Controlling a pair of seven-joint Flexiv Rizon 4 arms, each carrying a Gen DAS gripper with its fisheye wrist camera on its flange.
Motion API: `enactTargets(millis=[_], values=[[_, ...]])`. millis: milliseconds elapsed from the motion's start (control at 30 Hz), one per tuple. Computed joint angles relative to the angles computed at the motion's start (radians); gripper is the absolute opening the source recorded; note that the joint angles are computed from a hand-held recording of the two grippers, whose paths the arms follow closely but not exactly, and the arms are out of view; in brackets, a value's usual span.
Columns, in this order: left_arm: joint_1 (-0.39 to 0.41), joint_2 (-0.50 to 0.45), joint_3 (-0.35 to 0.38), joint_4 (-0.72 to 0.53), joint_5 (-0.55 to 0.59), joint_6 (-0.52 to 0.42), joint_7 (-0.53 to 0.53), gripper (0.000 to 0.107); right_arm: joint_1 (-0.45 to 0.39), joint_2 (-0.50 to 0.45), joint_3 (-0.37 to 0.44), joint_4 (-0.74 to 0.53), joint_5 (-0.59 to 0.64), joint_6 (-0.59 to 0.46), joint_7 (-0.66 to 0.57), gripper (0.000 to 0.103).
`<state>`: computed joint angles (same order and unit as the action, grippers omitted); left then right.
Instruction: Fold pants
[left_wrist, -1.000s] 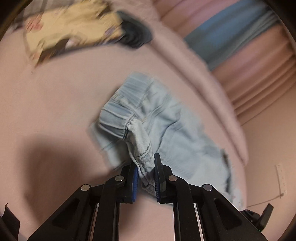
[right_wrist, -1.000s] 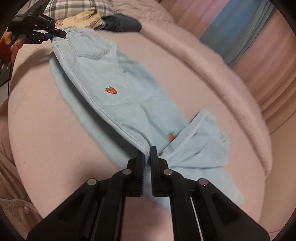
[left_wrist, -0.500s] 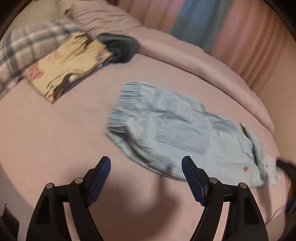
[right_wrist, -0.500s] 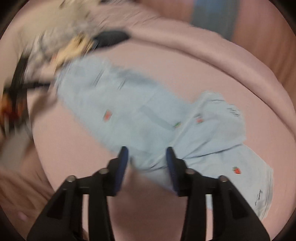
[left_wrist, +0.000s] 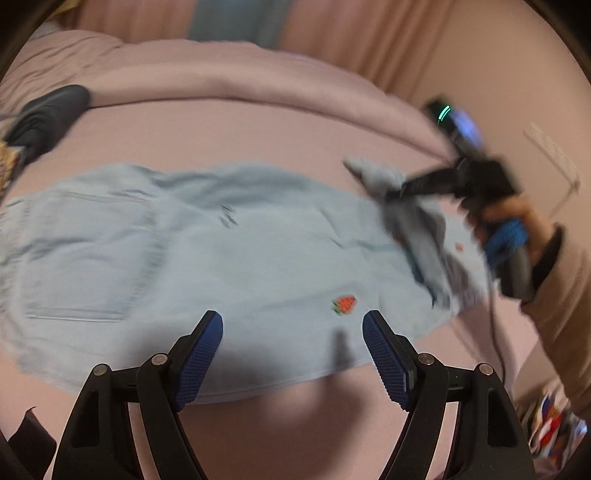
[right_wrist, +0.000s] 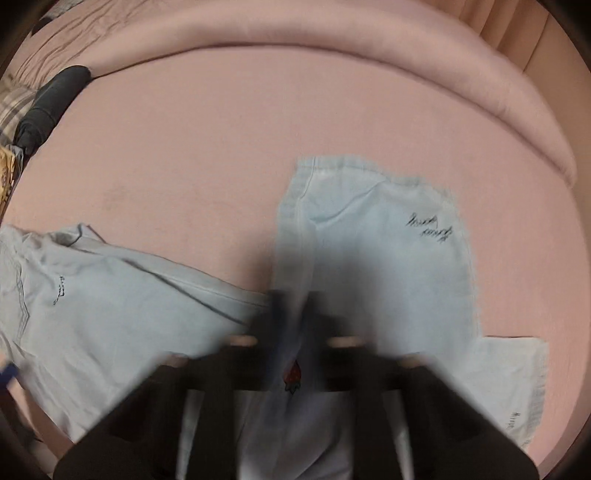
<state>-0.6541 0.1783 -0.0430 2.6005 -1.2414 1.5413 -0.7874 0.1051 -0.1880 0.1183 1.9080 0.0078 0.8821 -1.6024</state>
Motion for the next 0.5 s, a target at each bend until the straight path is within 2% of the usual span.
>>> enactTargets(millis=[67,100,133,167,233,300,333,400,500], values=[[0.040,-0.009,-0.003,0.004,0.103,-0.039,-0.054,0.078,-0.031,0.060,-0.005,0.050,0.049,0.092,0.002,0.001],[0.043,-0.012,-0.002,0.006,0.118,-0.042,-0.059,0.078,-0.055,0.090,-0.004,0.059,0.116,0.111,-0.026,0.001],[0.046,-0.016,-0.002,0.007,0.133,-0.043,-0.067,0.078,-0.094,0.145,-0.010,0.065,0.239,0.116,-0.083,0.001],[0.042,-0.017,0.002,0.007,0.126,-0.046,-0.064,0.078,-0.121,0.194,-0.028,0.076,0.331,0.116,-0.131,0.001],[0.015,-0.028,0.006,-0.005,0.044,-0.038,-0.022,0.078,-0.158,0.287,-0.081,0.121,0.436,0.101,-0.184,0.002],[0.032,-0.037,-0.006,-0.012,0.052,-0.046,-0.040,0.078,-0.174,0.346,-0.150,0.149,0.536,0.023,-0.241,0.003],[0.048,-0.038,-0.009,-0.012,0.077,-0.052,-0.064,0.078,-0.189,0.362,-0.178,0.176,0.543,-0.026,-0.245,0.003],[0.061,-0.058,-0.017,-0.029,0.079,-0.054,-0.077,0.078,-0.210,0.379,-0.195,0.235,0.531,-0.050,-0.238,0.009],[0.116,-0.043,-0.018,-0.026,0.207,-0.090,-0.178,0.078,-0.233,0.344,-0.214,0.284,0.508,-0.073,-0.181,0.016]])
